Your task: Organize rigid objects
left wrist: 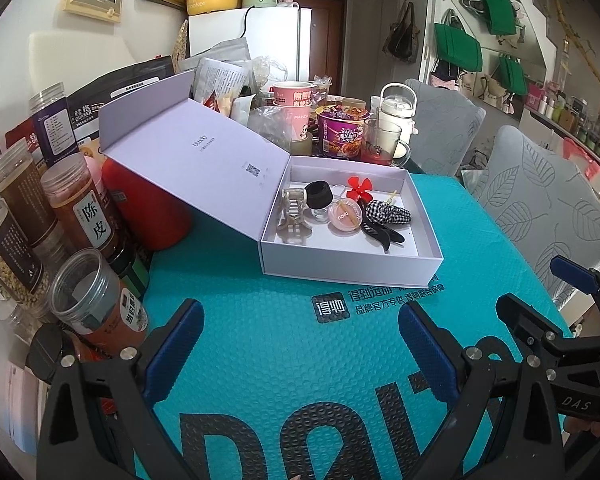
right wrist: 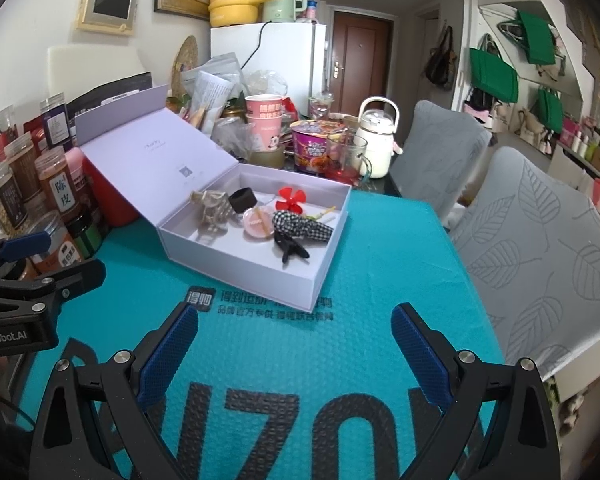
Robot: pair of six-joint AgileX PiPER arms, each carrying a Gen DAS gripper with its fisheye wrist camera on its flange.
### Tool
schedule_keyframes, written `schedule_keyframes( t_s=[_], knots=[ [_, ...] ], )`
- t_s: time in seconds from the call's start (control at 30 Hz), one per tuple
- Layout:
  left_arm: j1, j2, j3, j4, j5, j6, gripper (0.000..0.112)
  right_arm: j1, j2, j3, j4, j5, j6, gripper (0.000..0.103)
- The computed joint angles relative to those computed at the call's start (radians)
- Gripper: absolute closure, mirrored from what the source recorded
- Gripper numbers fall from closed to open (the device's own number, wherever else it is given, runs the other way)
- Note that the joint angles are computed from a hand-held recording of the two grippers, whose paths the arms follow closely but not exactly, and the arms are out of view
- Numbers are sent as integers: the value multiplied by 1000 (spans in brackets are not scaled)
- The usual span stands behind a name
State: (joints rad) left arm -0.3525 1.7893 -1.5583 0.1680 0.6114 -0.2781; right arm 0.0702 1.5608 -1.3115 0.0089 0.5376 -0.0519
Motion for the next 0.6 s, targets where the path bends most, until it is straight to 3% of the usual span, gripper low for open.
schedule_keyframes(
  t_s=[0.6],
  knots=[
    [-4,0,-11,-17,11,25,13,-11,-10,4,-12,9,9,4]
  ],
)
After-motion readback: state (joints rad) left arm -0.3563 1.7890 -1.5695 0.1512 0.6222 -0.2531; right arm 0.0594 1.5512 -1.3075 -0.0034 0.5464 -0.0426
